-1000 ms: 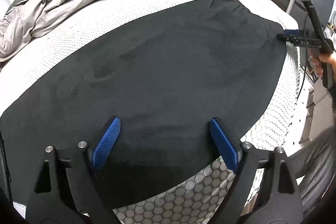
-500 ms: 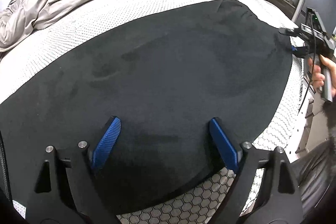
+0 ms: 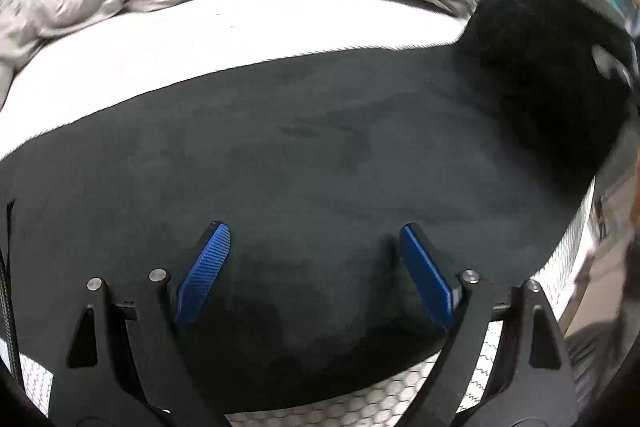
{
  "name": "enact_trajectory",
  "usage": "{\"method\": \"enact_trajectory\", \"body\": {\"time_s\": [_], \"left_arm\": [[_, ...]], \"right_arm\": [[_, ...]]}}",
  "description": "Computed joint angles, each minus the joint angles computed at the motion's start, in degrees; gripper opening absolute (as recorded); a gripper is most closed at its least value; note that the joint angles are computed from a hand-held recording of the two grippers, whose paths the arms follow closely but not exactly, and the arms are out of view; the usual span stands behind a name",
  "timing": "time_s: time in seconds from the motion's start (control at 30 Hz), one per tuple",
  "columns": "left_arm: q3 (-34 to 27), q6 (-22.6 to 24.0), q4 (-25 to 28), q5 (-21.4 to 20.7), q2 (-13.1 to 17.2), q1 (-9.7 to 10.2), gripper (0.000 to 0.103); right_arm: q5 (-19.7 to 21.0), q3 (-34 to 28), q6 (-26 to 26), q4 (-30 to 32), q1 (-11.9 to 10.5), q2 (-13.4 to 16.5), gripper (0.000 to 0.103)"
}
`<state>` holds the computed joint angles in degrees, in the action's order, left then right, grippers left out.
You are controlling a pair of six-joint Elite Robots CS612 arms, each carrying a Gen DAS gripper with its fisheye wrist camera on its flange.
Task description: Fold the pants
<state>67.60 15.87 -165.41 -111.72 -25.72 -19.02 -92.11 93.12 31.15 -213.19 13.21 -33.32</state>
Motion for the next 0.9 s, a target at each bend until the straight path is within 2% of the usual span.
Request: {"method": "enact_trajectory", "body": {"time_s": [0.03, 0.07, 0.1, 0.13, 0.17, 0.23, 0.3, 0.33, 0.37, 0.4, 0.47, 0.57, 0.6, 0.63, 0.73, 0.8, 0.9], "left_arm": [[-0.5, -1.4, 0.1, -0.2, 0.2, 0.4, 0.086], [-1.0, -2.8, 0.1, -0.3, 0.5, 0.82, 0.086], [-1.4, -4.0, 0.1, -0.2, 0.7, 1.19, 0.086], [-1.7, -5.2, -0.1, -0.2, 0.8, 1.56, 0.086], [-2.1, -6.2, -0.1, -0.4, 1.0, 1.96, 0.085], [-3.0, -7.5, 0.6, -1.8, 1.4, 2.67, 0.082], [-4.0, -8.9, 1.5, -4.9, 1.8, 3.39, 0.077], [-4.5, -9.4, 2.0, -6.8, 2.0, 3.61, 0.07], [-5.0, -9.6, 3.0, -9.4, 2.2, 3.8, 0.068], [-5.5, -9.2, 4.6, -11.7, 2.3, 3.87, 0.062], [-6.8, -7.0, 9.3, -16.9, 2.6, 3.72, 0.057], [-7.0, -4.3, 13.4, -19.2, 2.6, 2.76, 0.057], [-7.3, -3.3, 15.3, -19.7, 2.6, 2.38, 0.057], [-7.7, -2.6, 17.2, -20.3, 2.8, 2.05, 0.057], [-9.2, -1.4, 22.2, -22.1, 3.5, 1.11, 0.057], [-10.3, -1.6, 23.1, -22.4, 4.2, 0.62, 0.057], [-11.7, -5.3, 22.3, -23.4, 5.3, -0.02, 0.057]], "right_arm": [[3.7, -2.0, -1.3, 3.2, 0.1, 0.6, 0.025], [9.1, -4.6, -3.3, 8.8, 0.2, 1.5, 0.033], [12.2, -6.1, -5.2, 14.0, 0.1, 1.8, 0.049], [12.9, -7.3, -7.6, 18.5, 0.4, 2.0, 0.05], [11.2, -7.6, -9.0, 20.6, 0.9, 2.0, 0.05], [10.3, -6.3, -9.2, 19.5, 0.9, 1.4, 0.05], [9.6, -3.4, -6.6, 13.8, 0.1, 0.6, 0.05], [6.7, -2.1, -5.1, 12.1, 0.1, 0.1, 0.05], [4.4, -2.3, -4.5, 12.8, 0.0, 0.0, 0.05], [-0.2, -1.2, -3.5, 14.8, 0.6, -0.8, 0.05], [-4.7, -1.1, -2.6, 21.6, 0.9, -1.1, 0.05], [-6.5, -3.5, -4.0, 31.3, 1.3, -0.1, 0.05], [-7.5, -3.9, -5.3, 32.6, 1.6, 0.1, 0.05], [-8.3, -4.0, -6.2, 32.3, 1.8, 0.2, 0.05], [-7.1, -3.9, -6.2, 30.5, 1.6, 0.1, 0.051], [-6.6, -3.0, -6.2, 29.8, 1.4, 0.1, 0.051], [-7.1, -3.9, -6.6, 29.7, 1.7, 0.5, 0.053]]}}
